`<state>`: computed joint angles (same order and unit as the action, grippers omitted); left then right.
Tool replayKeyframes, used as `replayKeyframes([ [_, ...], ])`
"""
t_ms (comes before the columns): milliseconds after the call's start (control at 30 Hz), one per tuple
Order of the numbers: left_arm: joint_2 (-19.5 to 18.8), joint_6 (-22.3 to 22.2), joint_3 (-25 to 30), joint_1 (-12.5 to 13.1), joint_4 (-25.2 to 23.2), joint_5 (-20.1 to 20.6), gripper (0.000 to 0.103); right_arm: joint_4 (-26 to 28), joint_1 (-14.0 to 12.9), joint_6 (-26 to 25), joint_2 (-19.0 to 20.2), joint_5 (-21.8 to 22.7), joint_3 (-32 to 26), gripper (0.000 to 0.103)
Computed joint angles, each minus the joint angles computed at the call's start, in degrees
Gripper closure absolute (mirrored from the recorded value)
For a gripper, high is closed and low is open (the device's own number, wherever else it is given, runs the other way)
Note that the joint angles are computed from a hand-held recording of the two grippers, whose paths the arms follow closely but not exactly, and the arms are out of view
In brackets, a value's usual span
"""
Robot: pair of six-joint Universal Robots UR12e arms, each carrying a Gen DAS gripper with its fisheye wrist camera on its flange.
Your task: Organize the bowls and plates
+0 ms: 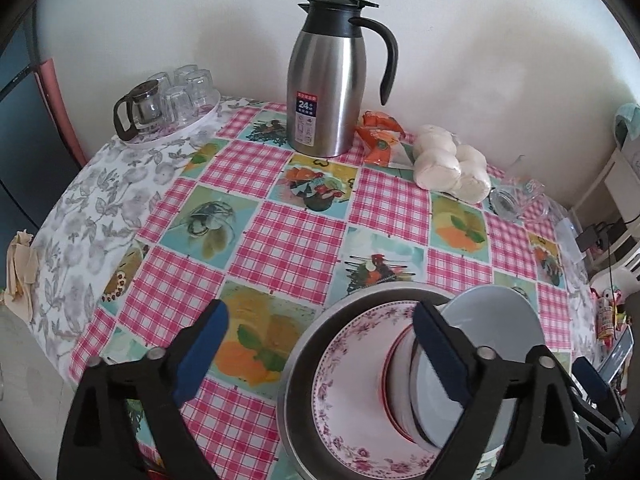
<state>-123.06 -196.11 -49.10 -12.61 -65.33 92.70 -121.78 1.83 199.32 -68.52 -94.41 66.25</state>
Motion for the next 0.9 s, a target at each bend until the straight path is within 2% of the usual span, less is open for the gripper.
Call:
replayKeyframes([
  [133, 0.1, -0.6, -0.1, -0.1, 0.5, 1.6, 0.006, 0.1, 0.0, 0.2, 0.0, -0.5, 0.0, 0.000],
  [700, 1.5, -0.1, -1.8, -0.6, 3.2, 2.4, 0.006, -0.4, 0.0, 0.1, -1.6, -0.8, 1.9, 0.000],
  [900, 2.1, 1.0, -2.8, -1.7, 3.5, 7.2, 0.006, -1.2, 0.0, 0.0, -2.7, -1.1, 3.5, 0.000],
])
